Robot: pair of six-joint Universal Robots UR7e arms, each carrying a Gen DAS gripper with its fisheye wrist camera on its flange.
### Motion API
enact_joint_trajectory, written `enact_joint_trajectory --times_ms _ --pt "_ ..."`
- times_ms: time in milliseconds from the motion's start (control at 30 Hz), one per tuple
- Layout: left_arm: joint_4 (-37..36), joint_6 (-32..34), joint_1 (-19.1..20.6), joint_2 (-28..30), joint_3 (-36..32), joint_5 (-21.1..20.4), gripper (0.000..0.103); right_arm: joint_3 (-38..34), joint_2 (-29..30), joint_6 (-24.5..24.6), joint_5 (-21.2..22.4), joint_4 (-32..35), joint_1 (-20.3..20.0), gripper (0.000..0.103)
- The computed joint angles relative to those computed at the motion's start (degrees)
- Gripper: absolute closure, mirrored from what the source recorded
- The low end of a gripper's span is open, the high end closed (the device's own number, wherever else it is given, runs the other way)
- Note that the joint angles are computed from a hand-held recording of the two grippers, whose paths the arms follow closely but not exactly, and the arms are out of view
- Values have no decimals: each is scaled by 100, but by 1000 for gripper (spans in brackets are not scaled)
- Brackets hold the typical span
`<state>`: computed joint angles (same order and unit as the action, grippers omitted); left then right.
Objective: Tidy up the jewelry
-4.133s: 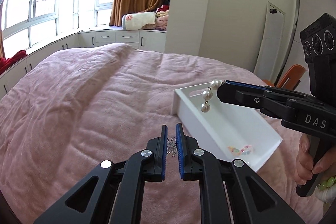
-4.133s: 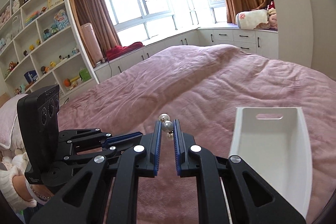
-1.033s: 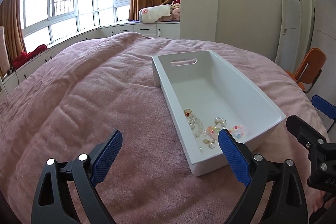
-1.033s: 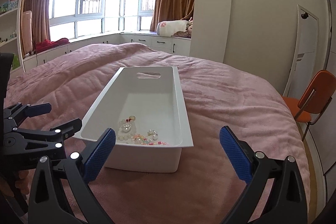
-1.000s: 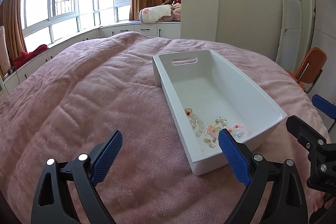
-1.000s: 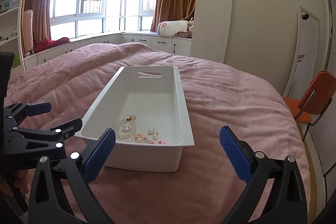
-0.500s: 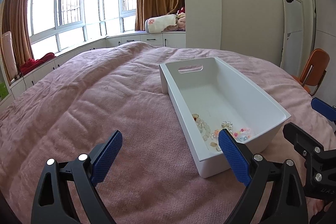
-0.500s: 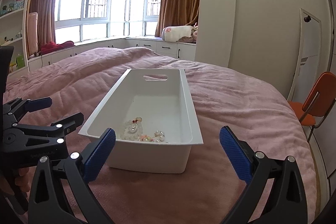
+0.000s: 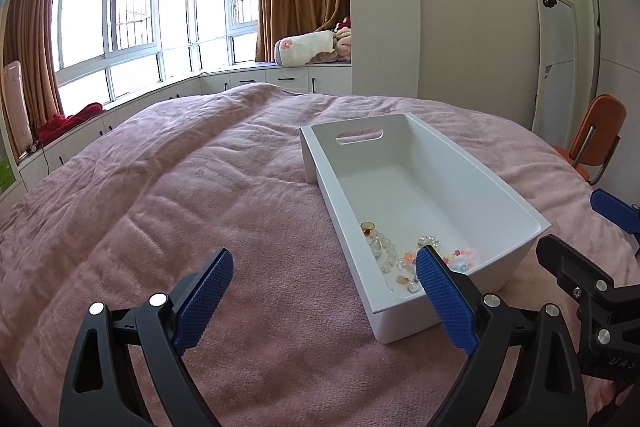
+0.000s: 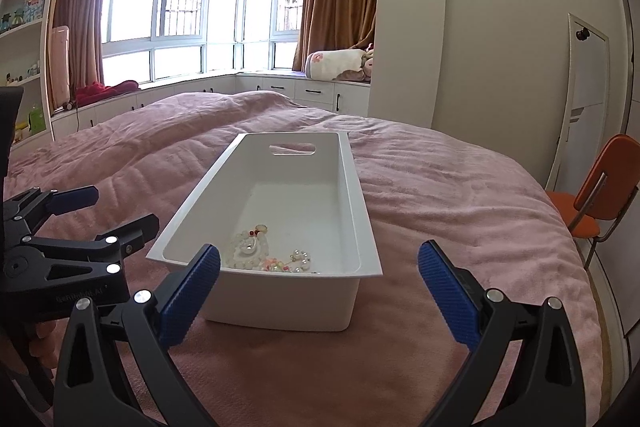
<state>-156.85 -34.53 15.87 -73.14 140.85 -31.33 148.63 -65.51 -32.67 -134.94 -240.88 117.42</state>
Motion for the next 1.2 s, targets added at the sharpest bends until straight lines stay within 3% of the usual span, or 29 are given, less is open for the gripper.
enact_joint_trajectory --times_ms 1200 --pt "234 -147 -15 -61 -48 -43 9 -12 14 90 -33 65 42 5"
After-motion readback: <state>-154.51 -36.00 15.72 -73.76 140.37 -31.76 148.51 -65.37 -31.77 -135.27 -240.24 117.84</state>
